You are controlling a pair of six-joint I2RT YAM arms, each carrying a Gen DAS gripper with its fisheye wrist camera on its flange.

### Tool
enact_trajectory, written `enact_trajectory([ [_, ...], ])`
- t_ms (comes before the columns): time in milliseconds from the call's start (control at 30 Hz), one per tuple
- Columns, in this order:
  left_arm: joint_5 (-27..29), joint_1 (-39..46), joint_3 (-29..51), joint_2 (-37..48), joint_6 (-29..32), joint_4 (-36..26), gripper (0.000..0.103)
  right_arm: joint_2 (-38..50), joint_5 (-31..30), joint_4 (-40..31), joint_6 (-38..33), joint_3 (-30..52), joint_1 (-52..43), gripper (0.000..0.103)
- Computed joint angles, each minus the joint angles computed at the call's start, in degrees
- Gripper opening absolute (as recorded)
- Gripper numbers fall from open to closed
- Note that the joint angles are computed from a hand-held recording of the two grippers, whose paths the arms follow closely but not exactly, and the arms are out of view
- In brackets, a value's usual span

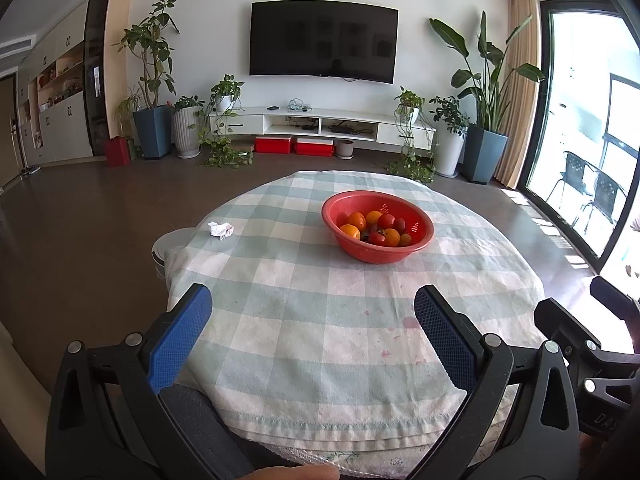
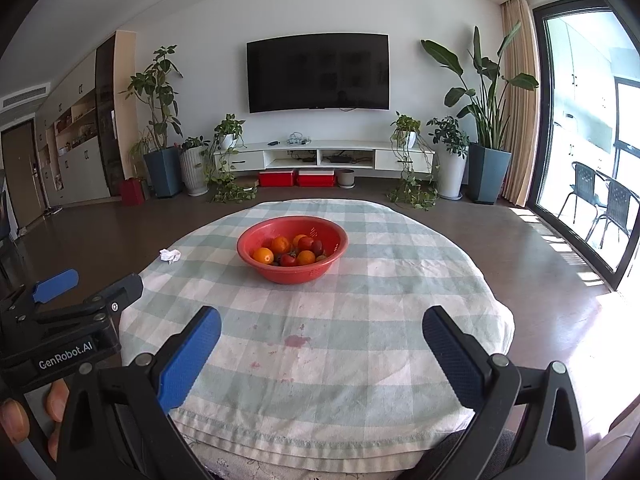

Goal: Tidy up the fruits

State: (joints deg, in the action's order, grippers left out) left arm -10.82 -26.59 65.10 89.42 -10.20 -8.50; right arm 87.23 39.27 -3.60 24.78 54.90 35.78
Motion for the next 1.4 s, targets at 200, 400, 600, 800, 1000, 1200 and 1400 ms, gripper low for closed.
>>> enact_trajectory([
  [200, 0.0, 0.0, -0.2, -0.2, 0.0, 0.0, 0.103, 0.0, 0.1, 0.3, -0.2, -0.1, 0.1, 0.103],
  [400, 0.0, 0.0, -0.3, -0.3, -0.1, 0.1, 0.103, 0.2, 0.0, 0.0, -0.2, 0.0, 0.2, 0.103],
  [600, 0.1, -0.2, -0.9, -0.5, 0.1, 0.6, 0.103, 0.3, 0.3, -0.2, 0.0, 0.1, 0.4, 0.103],
  [800, -0.3, -0.9, -1.9, -0.3, 0.0, 1.6, 0.103, 0.4, 0.2, 0.0, -0.1, -0.1, 0.6, 0.103],
  [1000, -0.5, -1.1, -2.0, -0.3, -0.2, 1.7, 0.103, 0.4, 0.2, 0.1, 0.4, -0.8, 1.0, 0.103],
  [1200, -0.5, -1.3, -2.5, -0.1, 0.0, 2.2, 0.103, 0.8, 0.2, 0.0, 0.8, -0.7, 1.1, 0.103],
  [1400, -0.6, -1.4, -2.9, 0.0, -0.2, 2.6, 0.103, 0.7, 0.0, 0.1, 0.8, -0.9, 0.9, 0.103],
])
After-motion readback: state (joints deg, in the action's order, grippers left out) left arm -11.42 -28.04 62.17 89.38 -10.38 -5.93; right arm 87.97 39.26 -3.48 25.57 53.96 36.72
